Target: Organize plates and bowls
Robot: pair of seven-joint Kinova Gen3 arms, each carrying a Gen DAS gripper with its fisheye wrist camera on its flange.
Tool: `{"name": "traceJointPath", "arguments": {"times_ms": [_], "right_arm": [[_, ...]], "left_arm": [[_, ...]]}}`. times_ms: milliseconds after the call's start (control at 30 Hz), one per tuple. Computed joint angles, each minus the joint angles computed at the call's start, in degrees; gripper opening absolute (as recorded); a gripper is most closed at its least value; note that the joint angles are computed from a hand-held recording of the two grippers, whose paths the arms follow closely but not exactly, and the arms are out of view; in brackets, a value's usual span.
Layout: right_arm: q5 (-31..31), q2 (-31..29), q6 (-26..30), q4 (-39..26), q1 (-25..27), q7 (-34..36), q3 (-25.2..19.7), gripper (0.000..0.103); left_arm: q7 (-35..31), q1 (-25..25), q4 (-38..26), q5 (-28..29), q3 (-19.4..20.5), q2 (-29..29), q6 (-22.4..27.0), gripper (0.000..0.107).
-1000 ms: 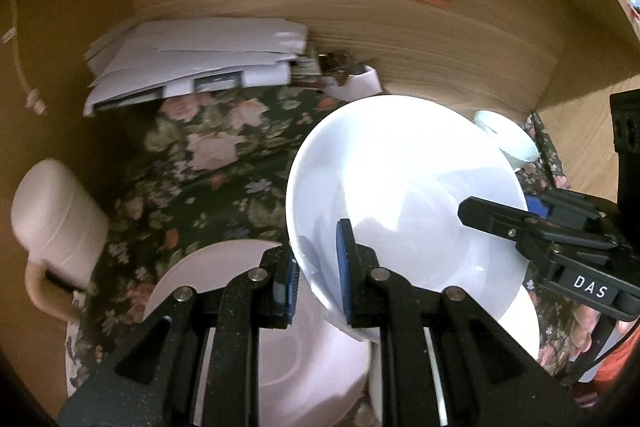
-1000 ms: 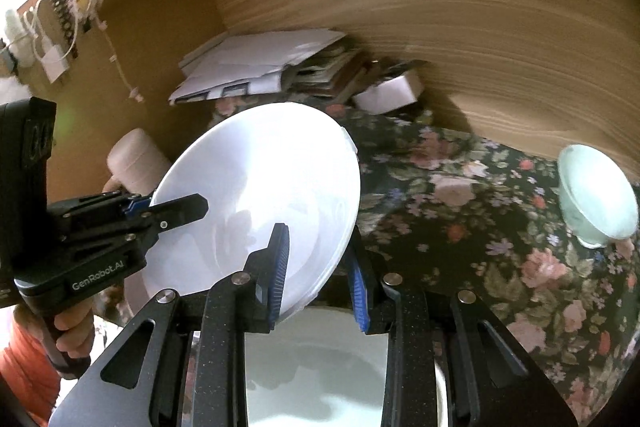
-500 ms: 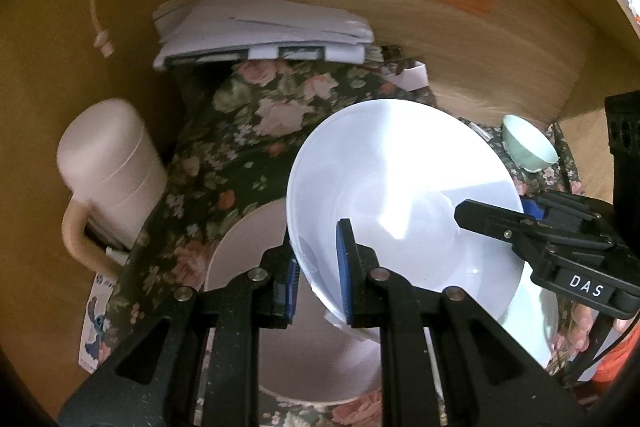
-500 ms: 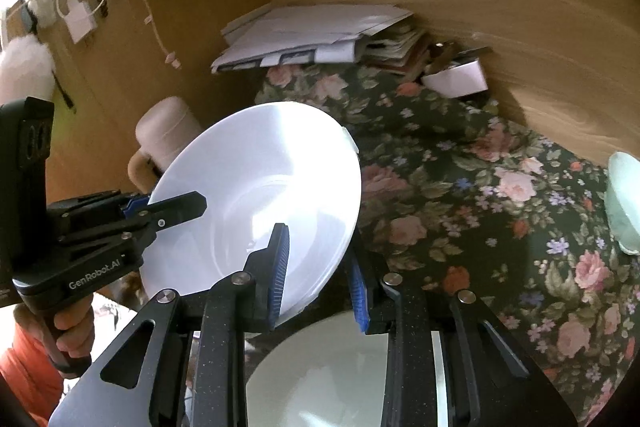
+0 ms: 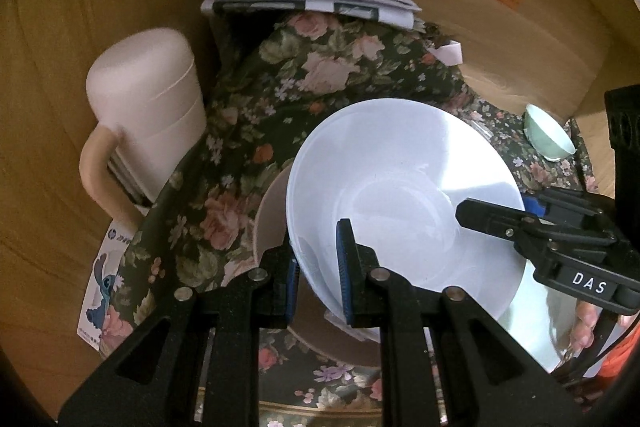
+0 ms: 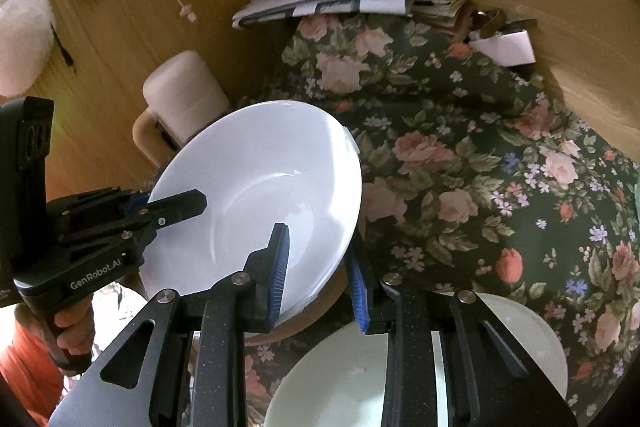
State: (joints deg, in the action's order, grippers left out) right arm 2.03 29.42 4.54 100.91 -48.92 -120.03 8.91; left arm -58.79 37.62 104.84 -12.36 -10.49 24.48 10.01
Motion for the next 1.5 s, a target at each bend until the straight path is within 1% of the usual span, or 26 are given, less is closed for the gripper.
{"name": "traceJointPath", "arguments": {"times_ms": [100, 233, 367, 467, 533, 600, 700, 833, 933, 1000, 1033, 1100, 1167, 1267, 1333, 1400, 1500], "right_arm": [[0.15, 0.55, 0.99, -0.96, 0.94, 0.46, -1.23, 0.026], [0.71, 1.16, 2.53, -2.39, 2.26, 0.94, -2.81, 0.026], [1.36, 1.56, 4.05, -3.34, 3.66, 1.14, -4.31, 0.026], [2.09, 1.86, 5.25, -4.19, 3.68, 0.86, -4.5, 0.028], [2.83, 1.83, 6.16, -4.63, 2.82, 0.21, -3.65, 0.028], [3.52, 1.59, 5.9, -4.33, 2.93, -0.11, -3.8, 0.028], [4.43, 1.2, 5.88, -3.91, 2.04, -0.96, -2.87, 0.028], [5.0, 0.52, 5.37, -3.11, 2.61, -1.24, -3.51, 0.028], [5.25, 0.29, 4.95, -2.68, 1.7, -1.98, -2.53, 0.028], [6.09, 0.02, 4.94, -2.22, -1.0, -4.03, 0.5, 0.028], [6.58, -0.06, 5.36, -2.21, -1.57, -4.54, 1.19, 0.028], [6.43, -0.48, 4.4, -1.3, -0.48, -4.05, 0.09, 0.028], [6.64, -0.42, 4.63, -1.39, -0.56, -4.16, 0.17, 0.028], [7.21, -0.28, 4.4, -1.22, -1.59, -4.82, 1.27, 0.028], [7.22, -0.29, 4.02, -1.03, -1.39, -4.95, 1.12, 0.028], [7.38, -0.52, 3.5, -0.52, -2.47, -5.46, 2.47, 0.028], [7.34, -1.2, 1.9, 0.88, -4.3, -6.29, 4.94, 0.031]], "left_arm": [[0.02, -0.37, 0.37, 0.11, -0.02, 0.2, -0.32, 0.017], [0.37, 0.34, 0.79, 0.08, -1.14, 0.46, -0.64, 0.017], [0.1, 0.08, 1.3, 0.42, -1.02, 0.33, -1.27, 0.017], [0.23, 1.44, 1.42, 0.41, -2.41, 0.5, -1.83, 0.017], [0.12, 1.86, 1.35, 0.49, -2.89, 0.69, -1.85, 0.017], [-0.09, 1.75, 1.04, 0.65, -2.84, 0.91, -1.6, 0.017], [0.15, 2.25, 0.86, 0.76, -3.43, 1.12, -1.59, 0.017], [0.2, 2.56, 0.76, 0.71, -3.83, 1.29, -1.64, 0.017], [0.84, 4.43, 0.42, 0.2, -5.72, 1.68, -1.32, 0.017], [1.38, 5.47, 0.02, -0.38, -6.79, 2.05, -0.9, 0.017], [1.74, 5.99, -0.38, -0.69, -7.31, 2.38, -0.41, 0.017], [2.49, 6.52, -0.53, -1.34, -7.89, 2.77, -0.58, 0.017], [3.04, 7.55, -0.76, -2.08, -8.9, 3.01, -0.58, 0.017], [4.05, 9.08, -1.37, -3.14, -10.44, 3.62, -0.16, 0.017], [4.4, 9.07, -1.62, -3.7, -10.35, 3.67, 0.14, 0.017], [5.13, 10.07, -1.83, -4.65, -11.31, 3.86, 0.31, 0.017], [4.85, 10.25, -1.77, -5.95, -11.25, 3.62, 0.04, 0.025]]}}
